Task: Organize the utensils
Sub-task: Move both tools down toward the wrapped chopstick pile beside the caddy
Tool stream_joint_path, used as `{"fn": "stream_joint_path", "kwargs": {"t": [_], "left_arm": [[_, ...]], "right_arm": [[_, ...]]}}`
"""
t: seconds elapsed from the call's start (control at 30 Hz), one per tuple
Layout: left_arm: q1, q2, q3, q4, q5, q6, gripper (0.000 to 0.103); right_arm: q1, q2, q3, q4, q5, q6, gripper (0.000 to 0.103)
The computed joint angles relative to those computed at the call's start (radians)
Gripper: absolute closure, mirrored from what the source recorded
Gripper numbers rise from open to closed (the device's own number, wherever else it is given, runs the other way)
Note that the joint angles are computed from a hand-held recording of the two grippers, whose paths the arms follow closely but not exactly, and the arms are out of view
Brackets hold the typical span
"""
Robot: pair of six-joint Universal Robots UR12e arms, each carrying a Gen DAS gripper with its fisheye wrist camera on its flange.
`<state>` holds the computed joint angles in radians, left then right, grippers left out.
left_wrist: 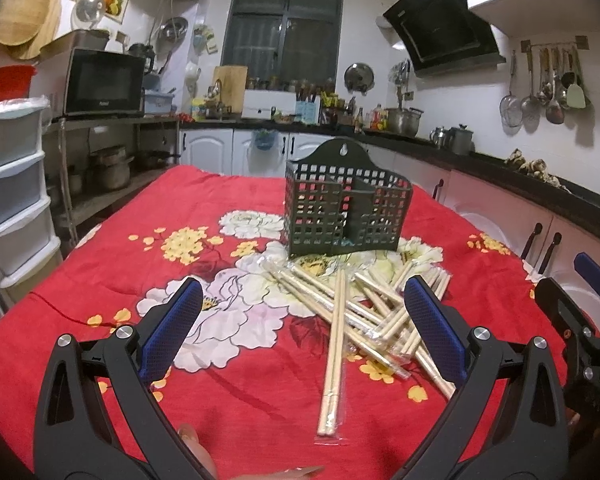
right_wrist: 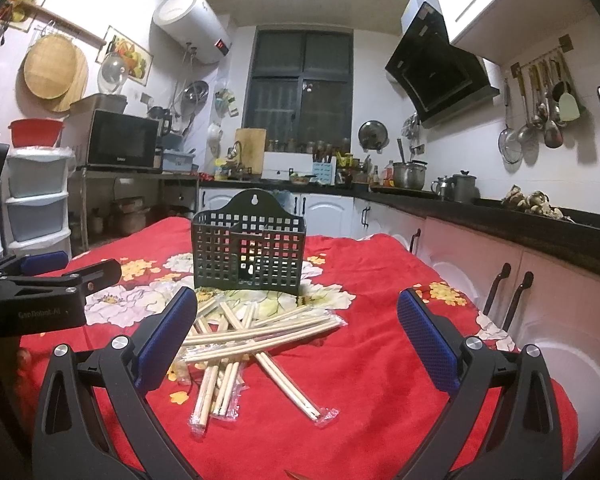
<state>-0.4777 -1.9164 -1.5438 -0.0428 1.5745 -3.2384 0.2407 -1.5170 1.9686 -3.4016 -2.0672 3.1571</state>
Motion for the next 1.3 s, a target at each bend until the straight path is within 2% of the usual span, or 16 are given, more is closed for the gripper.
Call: {"fn": "stream_joint_path", "kwargs": {"t": [0.17, 0.33, 0.6, 0.67, 0.97, 1.17, 1.3], "left_arm": [[0.010, -0.001, 0.021, -0.057, -0.001, -0.013, 0.010], [0.010, -0.009, 0.052, -0.098, 0.016, 0.013, 0.010], [0.025, -0.030, 0.125, -0.159, -0.070, 0.035, 0.010], [0.024, -0.043, 0.159, -0.191, -0.070, 0.035, 0.010], [0.016, -0.115, 0.305, -0.291, -0.096, 0.023, 0.010], [0.025, -0.169, 0.407, -0.404, -0.191, 0.037, 0.010], [0.043, -0.206, 0.472, -0.536, -0.257, 0.010, 0.010]], "right_arm": [[-0.011, -0.007, -0.023, 0.078, 0.022, 0.008, 0.006], [-0.033, -0.020, -0.045, 0.170, 0.067, 0.031, 0.006], [-0.059, -0.021, -0.097, 0.264, 0.106, 0.043, 0.006], [-0.069, -0.021, -0.109, 0.279, 0.117, 0.055, 0.006], [-0.117, -0.008, -0.175, 0.433, 0.080, 0.116, 0.006], [-0.166, -0.006, -0.197, 0.567, 0.111, 0.190, 0.006], [-0.187, -0.003, -0.208, 0.635, 0.132, 0.223, 0.006]]}}
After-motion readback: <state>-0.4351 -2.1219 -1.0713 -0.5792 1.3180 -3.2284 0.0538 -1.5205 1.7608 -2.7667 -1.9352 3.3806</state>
